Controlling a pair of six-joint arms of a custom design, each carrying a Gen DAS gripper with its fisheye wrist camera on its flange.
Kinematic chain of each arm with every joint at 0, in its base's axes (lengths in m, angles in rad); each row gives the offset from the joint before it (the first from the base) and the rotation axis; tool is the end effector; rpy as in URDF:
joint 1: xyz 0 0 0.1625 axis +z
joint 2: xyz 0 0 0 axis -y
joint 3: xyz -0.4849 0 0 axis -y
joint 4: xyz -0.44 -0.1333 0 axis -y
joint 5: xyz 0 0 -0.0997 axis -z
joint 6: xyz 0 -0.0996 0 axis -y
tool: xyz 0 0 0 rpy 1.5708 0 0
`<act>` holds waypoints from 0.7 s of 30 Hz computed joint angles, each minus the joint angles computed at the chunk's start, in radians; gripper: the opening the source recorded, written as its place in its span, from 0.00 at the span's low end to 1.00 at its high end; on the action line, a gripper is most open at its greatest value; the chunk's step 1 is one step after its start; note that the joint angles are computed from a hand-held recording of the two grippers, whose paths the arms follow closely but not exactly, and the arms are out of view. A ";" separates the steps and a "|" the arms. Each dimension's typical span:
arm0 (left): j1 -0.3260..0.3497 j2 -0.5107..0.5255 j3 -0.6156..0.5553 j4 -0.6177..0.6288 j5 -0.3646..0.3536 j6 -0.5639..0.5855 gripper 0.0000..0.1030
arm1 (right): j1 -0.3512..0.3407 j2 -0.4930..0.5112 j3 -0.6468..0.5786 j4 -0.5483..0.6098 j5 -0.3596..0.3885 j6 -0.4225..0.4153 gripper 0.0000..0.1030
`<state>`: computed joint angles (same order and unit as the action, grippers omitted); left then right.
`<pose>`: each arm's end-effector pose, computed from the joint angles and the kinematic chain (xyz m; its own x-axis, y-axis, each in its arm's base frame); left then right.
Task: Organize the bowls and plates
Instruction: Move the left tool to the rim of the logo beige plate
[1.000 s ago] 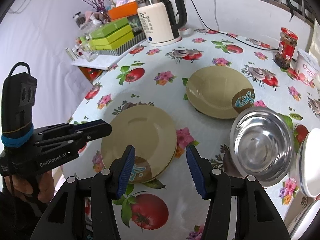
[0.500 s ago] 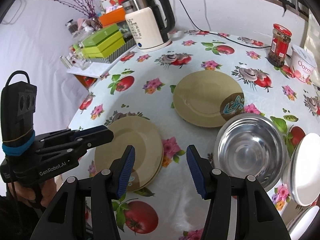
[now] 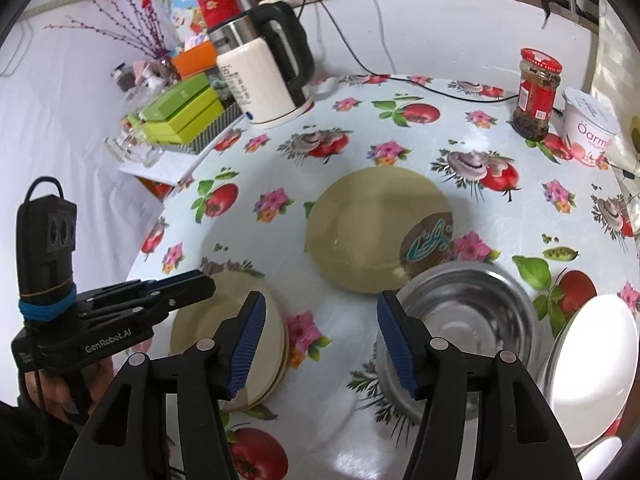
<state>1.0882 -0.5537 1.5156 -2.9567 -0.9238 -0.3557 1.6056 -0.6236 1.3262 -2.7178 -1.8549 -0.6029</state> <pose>-0.1943 -0.7874 0.0251 -0.9177 -0.1400 -0.3717 0.1103 0.8093 -0.5770 0.1353 -0.8564 0.1179 -0.7758 -0.4400 0.4522 -0.5722 0.7926 -0.2106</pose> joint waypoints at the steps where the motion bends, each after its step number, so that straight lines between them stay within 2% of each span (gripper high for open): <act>1: 0.003 0.002 -0.006 0.004 -0.005 0.001 0.18 | -0.001 0.005 -0.012 0.005 -0.001 0.008 0.57; 8: 0.020 0.025 -0.061 0.047 -0.029 0.023 0.18 | -0.012 0.031 -0.076 0.045 0.006 0.052 0.57; 21: 0.059 0.087 -0.208 0.143 -0.067 0.036 0.18 | -0.023 0.115 -0.253 0.098 -0.055 0.100 0.56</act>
